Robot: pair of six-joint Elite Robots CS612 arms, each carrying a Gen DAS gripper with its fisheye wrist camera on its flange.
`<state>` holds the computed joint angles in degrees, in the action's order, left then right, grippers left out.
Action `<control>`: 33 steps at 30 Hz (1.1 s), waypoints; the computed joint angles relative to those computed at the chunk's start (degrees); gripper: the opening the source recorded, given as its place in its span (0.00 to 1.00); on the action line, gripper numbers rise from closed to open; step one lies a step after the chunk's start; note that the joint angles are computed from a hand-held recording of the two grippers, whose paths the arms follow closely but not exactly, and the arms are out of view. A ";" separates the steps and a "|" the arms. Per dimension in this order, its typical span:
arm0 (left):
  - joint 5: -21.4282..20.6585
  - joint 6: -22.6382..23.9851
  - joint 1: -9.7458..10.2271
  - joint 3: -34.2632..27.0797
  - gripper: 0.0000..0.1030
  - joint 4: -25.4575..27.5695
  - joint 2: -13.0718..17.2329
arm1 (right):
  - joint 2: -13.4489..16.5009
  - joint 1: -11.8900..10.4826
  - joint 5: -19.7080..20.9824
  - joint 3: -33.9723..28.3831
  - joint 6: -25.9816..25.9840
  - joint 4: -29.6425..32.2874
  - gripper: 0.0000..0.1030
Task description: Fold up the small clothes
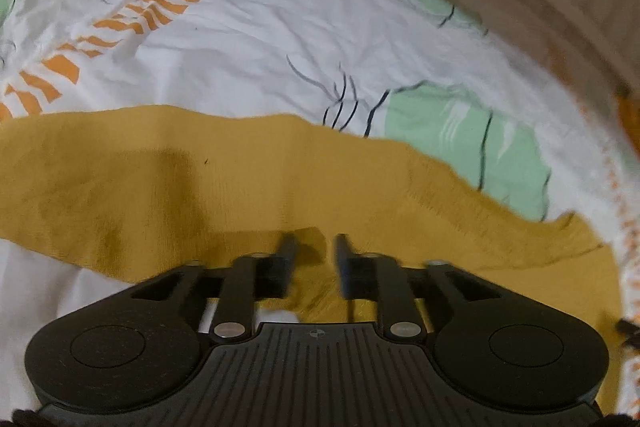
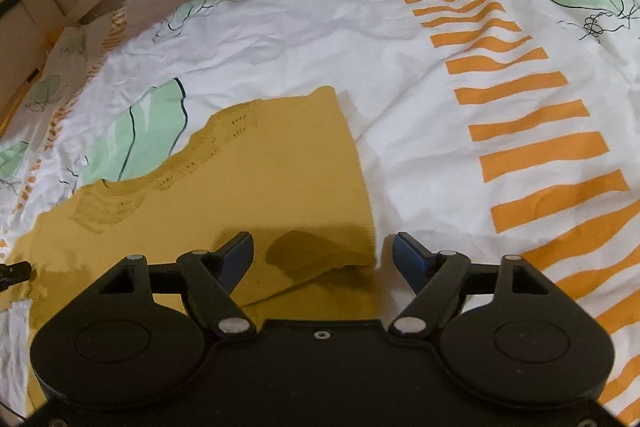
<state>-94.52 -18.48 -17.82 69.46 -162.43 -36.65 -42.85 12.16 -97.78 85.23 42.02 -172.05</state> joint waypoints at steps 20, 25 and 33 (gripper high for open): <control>11.51 -11.73 4.29 4.42 0.71 -7.96 -2.21 | 2.17 1.32 8.10 -2.38 -3.75 -11.03 0.92; 12.97 -15.73 6.66 5.12 0.72 -4.99 -3.30 | 2.89 1.77 11.65 -3.55 -3.87 -11.51 0.97; 14.10 -21.26 9.31 5.69 0.83 -5.87 -2.78 | 3.70 2.45 14.95 -4.96 -1.75 -10.68 0.99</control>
